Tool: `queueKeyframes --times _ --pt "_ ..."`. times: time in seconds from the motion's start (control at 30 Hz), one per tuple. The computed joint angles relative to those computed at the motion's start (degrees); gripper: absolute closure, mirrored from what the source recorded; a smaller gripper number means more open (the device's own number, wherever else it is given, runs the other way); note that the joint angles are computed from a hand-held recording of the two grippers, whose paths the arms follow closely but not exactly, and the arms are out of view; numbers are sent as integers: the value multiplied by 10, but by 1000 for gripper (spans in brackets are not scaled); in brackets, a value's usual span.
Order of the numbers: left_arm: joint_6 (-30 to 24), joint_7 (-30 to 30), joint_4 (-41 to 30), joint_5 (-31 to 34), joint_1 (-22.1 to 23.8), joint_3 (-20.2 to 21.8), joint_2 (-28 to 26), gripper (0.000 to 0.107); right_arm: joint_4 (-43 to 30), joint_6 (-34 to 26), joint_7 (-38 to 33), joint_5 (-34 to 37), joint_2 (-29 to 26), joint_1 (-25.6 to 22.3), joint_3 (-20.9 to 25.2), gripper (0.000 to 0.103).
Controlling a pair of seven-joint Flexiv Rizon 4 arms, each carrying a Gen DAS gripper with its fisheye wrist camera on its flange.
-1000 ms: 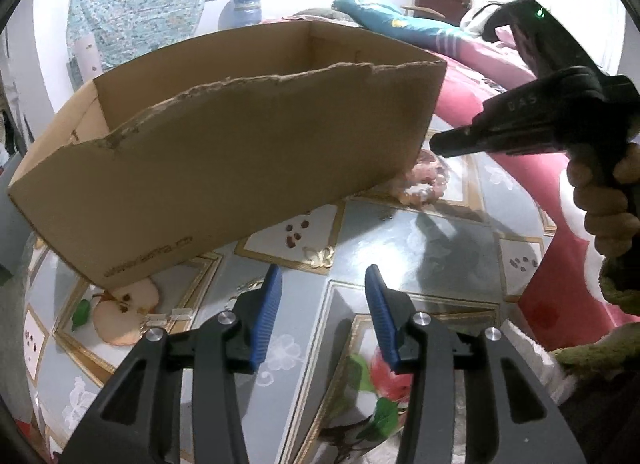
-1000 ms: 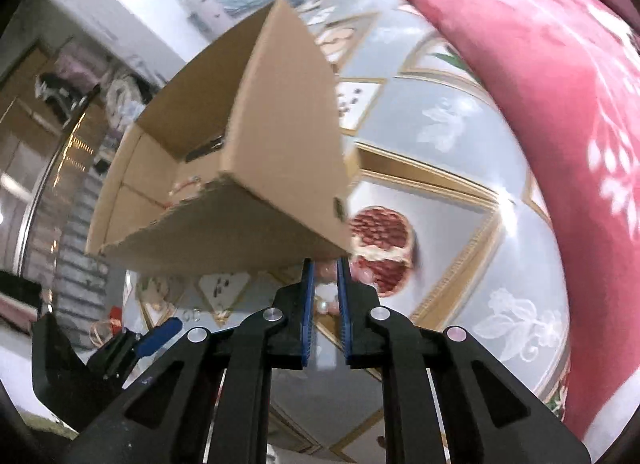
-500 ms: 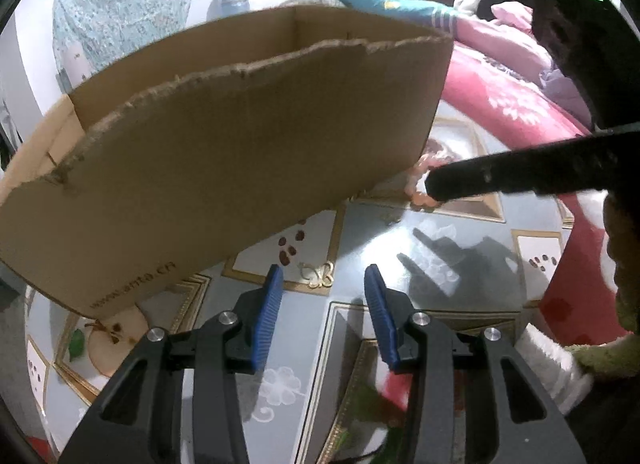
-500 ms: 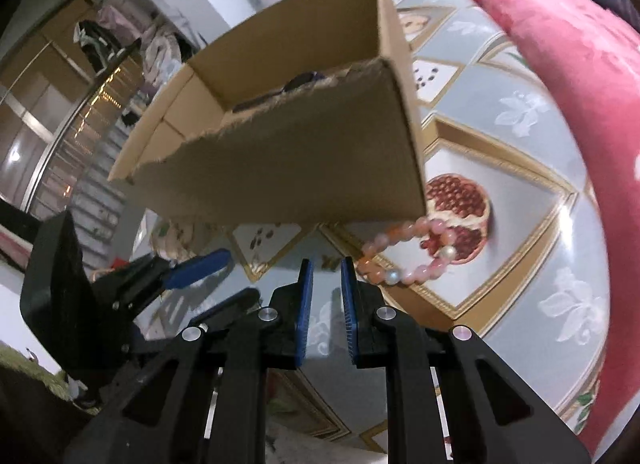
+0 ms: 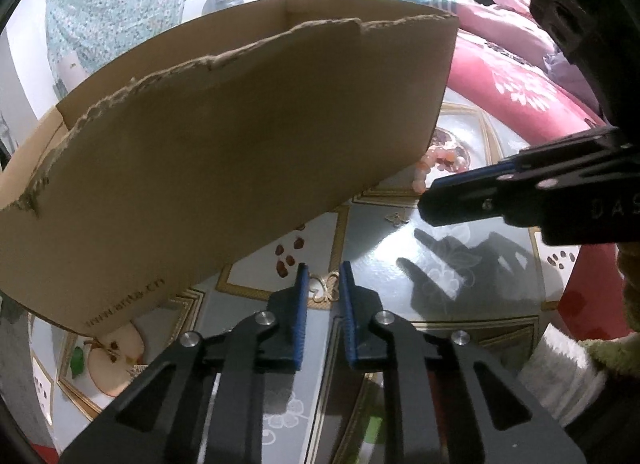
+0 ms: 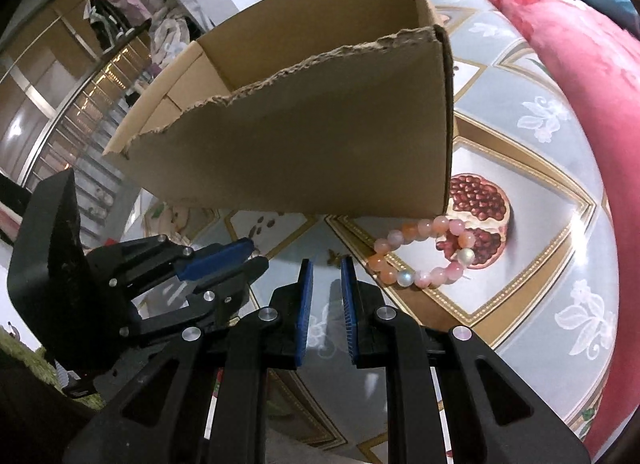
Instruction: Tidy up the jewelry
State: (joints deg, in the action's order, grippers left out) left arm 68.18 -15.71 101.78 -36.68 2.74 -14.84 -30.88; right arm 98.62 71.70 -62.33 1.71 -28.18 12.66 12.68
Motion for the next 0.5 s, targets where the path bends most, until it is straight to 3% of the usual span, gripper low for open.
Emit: queueKeyframes --times 0.43,0.5 --pt "-29 -16 2 -6 2 14 15 107 2 16 -2 -40 -6 27 -15 87" --pt "-20 -24 3 -7 0 21 16 107 1 18 -2 -55 -9 35 -22 79"
